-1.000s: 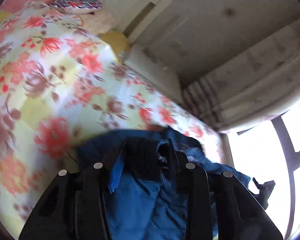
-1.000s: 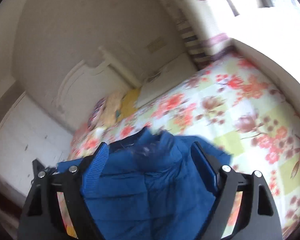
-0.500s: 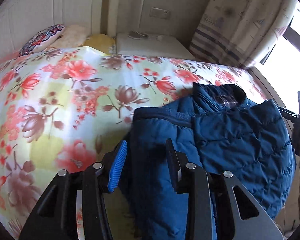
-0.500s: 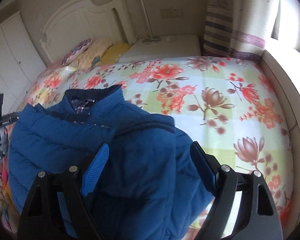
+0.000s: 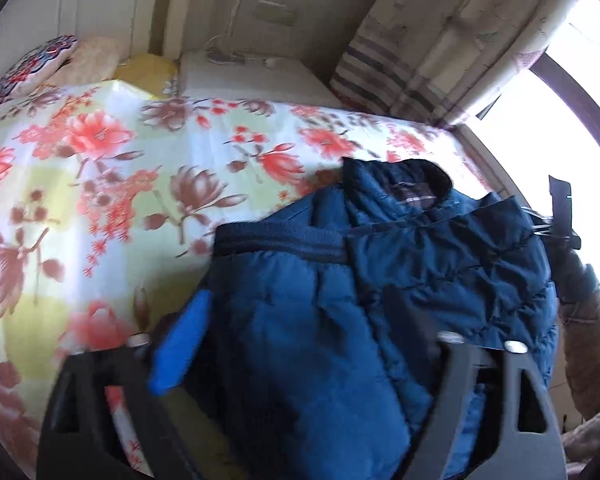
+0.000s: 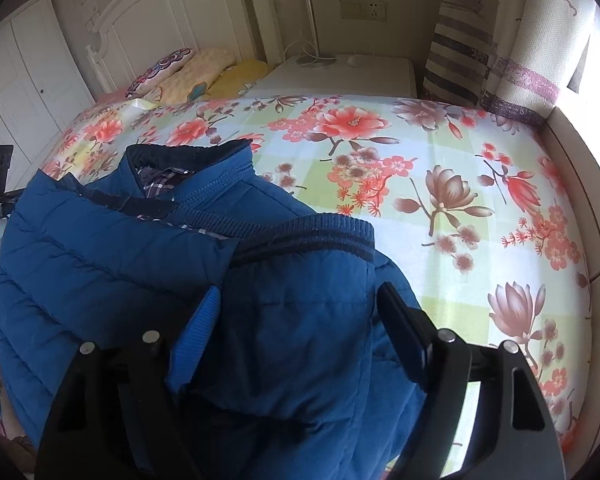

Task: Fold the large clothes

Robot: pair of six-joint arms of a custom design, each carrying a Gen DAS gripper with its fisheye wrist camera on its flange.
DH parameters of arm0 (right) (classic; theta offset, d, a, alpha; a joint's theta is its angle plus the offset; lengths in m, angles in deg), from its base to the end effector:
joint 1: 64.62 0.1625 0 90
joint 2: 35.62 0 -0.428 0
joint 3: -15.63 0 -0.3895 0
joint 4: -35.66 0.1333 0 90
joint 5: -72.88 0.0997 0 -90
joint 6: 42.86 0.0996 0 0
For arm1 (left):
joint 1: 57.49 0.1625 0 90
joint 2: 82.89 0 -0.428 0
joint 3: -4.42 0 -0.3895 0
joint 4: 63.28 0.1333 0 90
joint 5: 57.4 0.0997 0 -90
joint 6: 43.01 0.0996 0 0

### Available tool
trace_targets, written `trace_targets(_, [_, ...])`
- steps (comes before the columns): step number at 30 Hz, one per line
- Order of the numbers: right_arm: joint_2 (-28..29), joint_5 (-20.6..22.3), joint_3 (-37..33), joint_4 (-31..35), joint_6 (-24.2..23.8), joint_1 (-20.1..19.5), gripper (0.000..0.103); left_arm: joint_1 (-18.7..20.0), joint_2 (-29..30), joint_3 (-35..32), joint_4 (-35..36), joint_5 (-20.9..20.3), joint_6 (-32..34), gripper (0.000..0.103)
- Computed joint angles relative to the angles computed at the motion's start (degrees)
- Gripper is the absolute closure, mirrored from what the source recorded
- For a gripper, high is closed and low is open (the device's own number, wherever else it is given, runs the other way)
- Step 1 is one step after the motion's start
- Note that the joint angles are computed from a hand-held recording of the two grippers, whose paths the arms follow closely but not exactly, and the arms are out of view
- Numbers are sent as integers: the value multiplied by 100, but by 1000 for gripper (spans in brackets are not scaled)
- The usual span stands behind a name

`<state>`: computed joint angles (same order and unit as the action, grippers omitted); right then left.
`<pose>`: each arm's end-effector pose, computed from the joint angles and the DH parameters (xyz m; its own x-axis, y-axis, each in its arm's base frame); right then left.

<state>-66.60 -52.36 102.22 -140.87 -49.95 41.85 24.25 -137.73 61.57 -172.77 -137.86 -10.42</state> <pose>0.2752 -0.6635 0.0428 -0.8306 -0.0492 0.5546 -0.3484 0.8229 -0.4488 0.0391 -0.7736 0.4323 -0.7543 0.5878 -0.2925 0.6451 0.7464 -0.1636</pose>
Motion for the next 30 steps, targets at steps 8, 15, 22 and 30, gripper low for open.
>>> trace_targets(8, [36,-19,0,-63,-2,8,24,-12,222,-40,-77,364,-2,15])
trace_targets(15, [-6,-199,398,-1283,-573,253,94,80,-368,800,-1275,-278,102,87])
trace_targets(22, [-694,-128,632,-1927,-869,863,95,-366,-849,673,-1299,-576,-100,87])
trace_targets(30, [383,-352,-1198,788,755,-260,90,6,1253,-1401,-184,687,-1241,86])
